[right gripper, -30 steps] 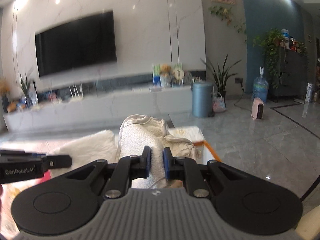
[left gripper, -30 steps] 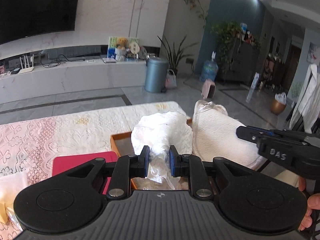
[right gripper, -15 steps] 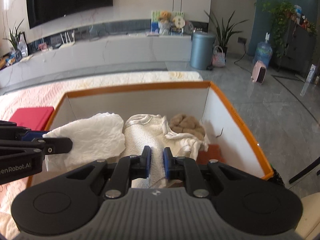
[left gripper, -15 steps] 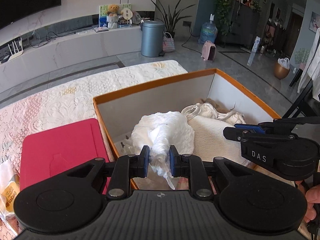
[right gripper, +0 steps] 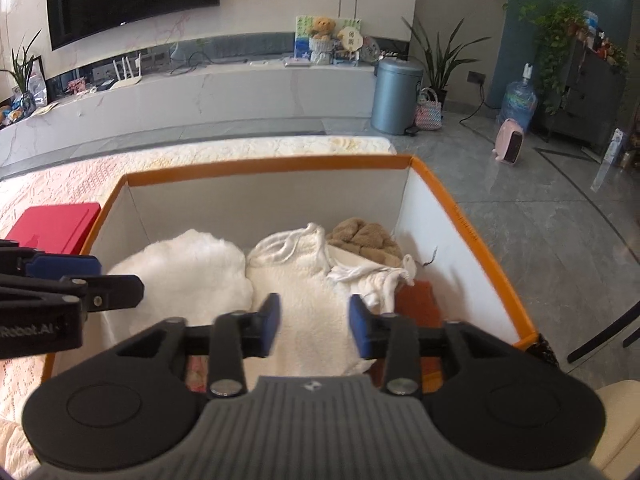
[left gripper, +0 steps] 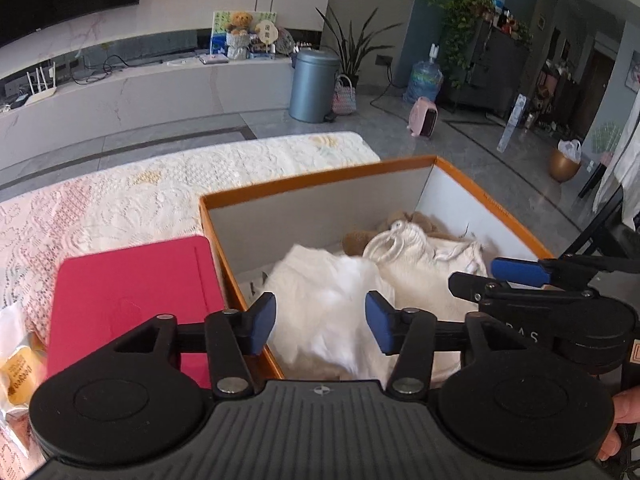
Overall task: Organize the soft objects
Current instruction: 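Move both open tools back from the orange box to the bed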
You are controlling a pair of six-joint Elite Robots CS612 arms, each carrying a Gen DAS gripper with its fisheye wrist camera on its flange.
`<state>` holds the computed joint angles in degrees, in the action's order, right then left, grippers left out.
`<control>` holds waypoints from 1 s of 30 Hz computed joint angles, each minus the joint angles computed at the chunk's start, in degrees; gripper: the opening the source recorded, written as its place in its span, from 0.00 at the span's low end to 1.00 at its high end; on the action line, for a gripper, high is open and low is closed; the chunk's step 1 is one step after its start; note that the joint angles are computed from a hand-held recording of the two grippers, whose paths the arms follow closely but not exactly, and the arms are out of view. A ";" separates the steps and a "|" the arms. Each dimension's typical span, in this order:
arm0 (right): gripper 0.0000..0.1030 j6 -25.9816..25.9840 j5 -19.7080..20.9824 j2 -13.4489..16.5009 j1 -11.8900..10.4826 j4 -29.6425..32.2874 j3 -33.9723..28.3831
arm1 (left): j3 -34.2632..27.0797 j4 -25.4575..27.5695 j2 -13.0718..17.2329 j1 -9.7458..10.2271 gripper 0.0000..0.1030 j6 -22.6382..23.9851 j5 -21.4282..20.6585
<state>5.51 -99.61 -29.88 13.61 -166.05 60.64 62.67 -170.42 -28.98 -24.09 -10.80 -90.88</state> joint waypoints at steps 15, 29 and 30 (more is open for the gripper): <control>0.81 7.77 3.34 -5.02 1.48 -25.90 10.04 | 15.44 -24.77 -8.13 0.35 0.68 -1.79 6.68; 0.84 8.14 10.02 -3.18 7.80 -27.73 9.96 | 27.87 -29.44 -13.53 1.49 0.58 -2.86 18.67; 0.84 8.13 10.45 -2.86 8.15 -27.14 9.41 | 28.15 -29.02 -13.62 1.67 0.57 -3.04 19.41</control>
<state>13.63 -89.16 -32.74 21.76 -193.20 70.05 90.82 -199.44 -42.60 -22.42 -13.84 -71.47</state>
